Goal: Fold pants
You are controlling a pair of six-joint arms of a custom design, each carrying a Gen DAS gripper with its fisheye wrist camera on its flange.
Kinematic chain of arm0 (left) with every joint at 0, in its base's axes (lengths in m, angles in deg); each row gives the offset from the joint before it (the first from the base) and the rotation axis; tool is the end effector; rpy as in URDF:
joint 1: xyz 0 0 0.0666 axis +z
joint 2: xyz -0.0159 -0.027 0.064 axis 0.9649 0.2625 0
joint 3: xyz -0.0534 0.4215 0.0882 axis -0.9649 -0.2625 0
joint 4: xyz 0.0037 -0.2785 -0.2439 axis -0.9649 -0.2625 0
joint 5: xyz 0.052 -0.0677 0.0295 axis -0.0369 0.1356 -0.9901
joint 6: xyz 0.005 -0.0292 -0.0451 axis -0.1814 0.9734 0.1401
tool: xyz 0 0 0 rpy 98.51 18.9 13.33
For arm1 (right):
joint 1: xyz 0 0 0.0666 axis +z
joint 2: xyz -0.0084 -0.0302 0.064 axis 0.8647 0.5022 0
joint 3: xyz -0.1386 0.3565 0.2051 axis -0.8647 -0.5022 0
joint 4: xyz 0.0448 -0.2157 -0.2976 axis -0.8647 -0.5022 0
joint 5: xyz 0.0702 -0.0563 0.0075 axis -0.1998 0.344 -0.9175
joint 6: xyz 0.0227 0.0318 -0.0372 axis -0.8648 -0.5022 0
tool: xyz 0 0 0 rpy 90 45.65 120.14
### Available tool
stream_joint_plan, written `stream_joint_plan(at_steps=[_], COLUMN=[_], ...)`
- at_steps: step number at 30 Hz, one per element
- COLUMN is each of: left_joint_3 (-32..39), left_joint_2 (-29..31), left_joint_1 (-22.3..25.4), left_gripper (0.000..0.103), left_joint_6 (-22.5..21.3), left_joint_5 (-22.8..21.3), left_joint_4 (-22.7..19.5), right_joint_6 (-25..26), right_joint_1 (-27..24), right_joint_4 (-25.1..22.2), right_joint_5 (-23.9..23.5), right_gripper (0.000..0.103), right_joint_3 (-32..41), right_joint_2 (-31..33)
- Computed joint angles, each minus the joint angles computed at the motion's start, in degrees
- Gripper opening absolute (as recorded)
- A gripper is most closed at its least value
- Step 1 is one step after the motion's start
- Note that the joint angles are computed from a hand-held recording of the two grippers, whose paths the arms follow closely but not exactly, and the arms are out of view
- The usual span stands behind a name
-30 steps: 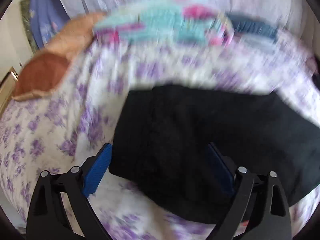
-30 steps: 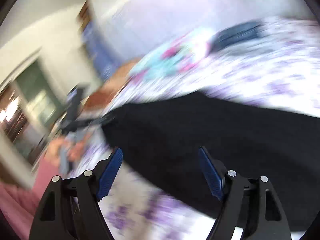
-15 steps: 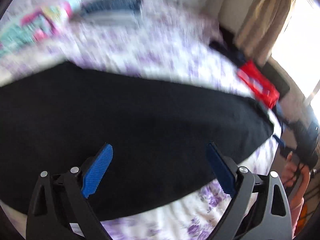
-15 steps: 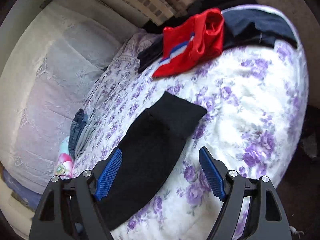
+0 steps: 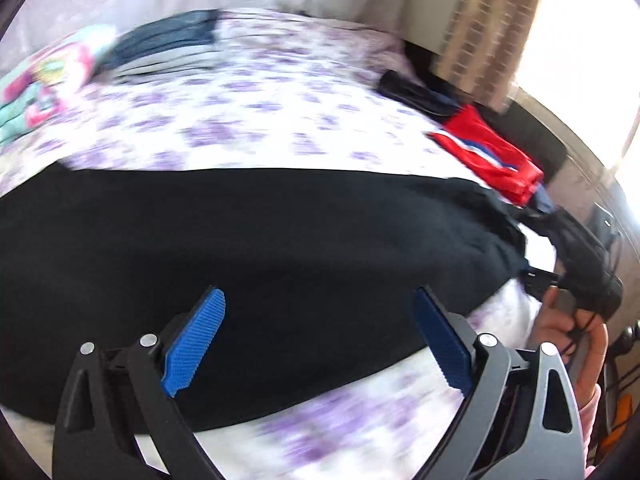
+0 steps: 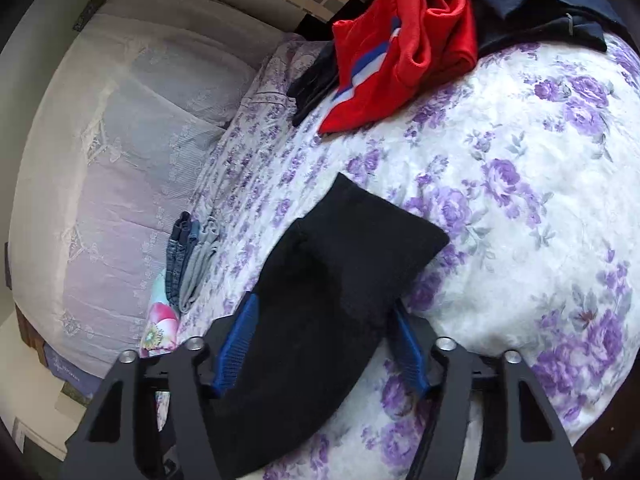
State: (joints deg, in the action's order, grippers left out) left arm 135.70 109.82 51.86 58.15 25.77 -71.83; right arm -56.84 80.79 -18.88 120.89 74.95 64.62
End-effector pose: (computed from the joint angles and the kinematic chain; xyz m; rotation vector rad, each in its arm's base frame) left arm 0.5989 -0.2733 0.3098 0.9752 2.2750 -0.7336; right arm 0.3735 0.1229 0.2490 1.2549 1.6582 0.4944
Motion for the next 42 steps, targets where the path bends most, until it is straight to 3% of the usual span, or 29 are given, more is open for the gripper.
stream_joint_plan(at_steps=[1, 2, 3, 4, 5, 7, 9, 13, 16, 20, 22, 26, 29, 32, 35, 40, 41, 42], left_joint_3=[0.0, -0.1, -2.1, -5.0, -6.6, -5.9, -4.9, -5.4, -4.6, -2.3, -2.2, -1.1, 1.8, 3.8, 4.6, 3.9, 4.1, 4.4], left_joint_2=[0.6, 1.2, 0.9, -0.2, -1.0, -0.7, -0.1, -0.4, -0.2, -0.3, -1.2, -1.3, 0.5, 2.6, 4.0, 5.0, 5.1, 5.5], left_joint_1=[-1.1, -2.1, -3.3, -4.2, -5.0, -5.1, -4.8, -5.2, -4.1, -1.2, 1.9, 9.5, 13.9, 17.6, 19.1, 19.8, 20.0, 20.2], left_gripper=[0.092, 0.093, 0.094, 0.096, 0.096, 0.096, 0.098, 0.098, 0.098, 0.098, 0.098, 0.098, 0.098, 0.098, 0.098, 0.098, 0.098, 0.098], left_joint_6=[-0.4, -0.6, -0.5, -1.0, -1.8, -1.6, -1.5, -1.3, -0.5, -0.5, 0.9, 8.2, 12.1, 16.8, 18.4, 18.6, 18.7, 19.0], left_joint_5=[-0.5, -1.4, -5.0, -7.9, -10.5, -10.7, -9.7, -10.7, -7.0, -0.4, 2.5, 0.6, -1.8, -3.7, -2.8, 1.4, 2.2, 3.2], left_joint_4=[-0.8, -1.6, 0.5, 5.0, 7.3, 6.0, 4.6, 5.9, 4.5, 0.3, 2.4, 9.8, 10.2, 10.9, 10.7, 11.5, 11.4, 11.3], right_joint_6=[-0.3, -0.5, -1.2, -1.6, -1.4, -0.5, 1.0, 5.3, 9.4, 19.0, 25.2, 38.4, 48.9, 57.5, 62.0, 63.1, 62.7, 62.8], right_joint_1=[-0.3, -0.5, -0.7, -0.9, -1.1, -0.5, 0.7, 2.6, 4.4, 7.6, 9.5, 13.0, 15.2, 16.8, 17.7, 18.3, 18.2, 18.1], right_joint_4=[-0.4, 0.2, 0.9, 2.1, 4.6, 3.8, -0.4, -7.0, -13.1, -22.1, -26.3, -32.5, -38.1, -41.2, -45.1, -56.0, -59.0, -60.9], right_joint_5=[-0.3, -0.6, -1.2, -1.6, -2.4, -1.5, 1.2, 6.5, 10.6, 16.7, 20.1, 24.7, 26.6, 25.5, 19.6, 14.8, 13.2, 11.8], right_gripper=[0.047, 0.035, 0.022, 0.019, 0.017, 0.017, 0.016, 0.016, 0.016, 0.016, 0.016, 0.016, 0.016, 0.016, 0.015, 0.016, 0.017, 0.025], right_joint_3=[-0.2, -0.9, -1.6, -2.4, -3.5, -3.3, -1.3, 2.6, 6.7, 14.8, 20.2, 31.8, 43.1, 52.1, 60.1, 71.2, 73.2, 74.0], right_joint_2=[-0.1, 0.0, 0.0, 0.2, 0.4, 0.3, 0.1, -0.3, -0.4, 1.0, 3.1, 9.9, 18.0, 25.2, 31.4, 39.6, 40.7, 41.3])
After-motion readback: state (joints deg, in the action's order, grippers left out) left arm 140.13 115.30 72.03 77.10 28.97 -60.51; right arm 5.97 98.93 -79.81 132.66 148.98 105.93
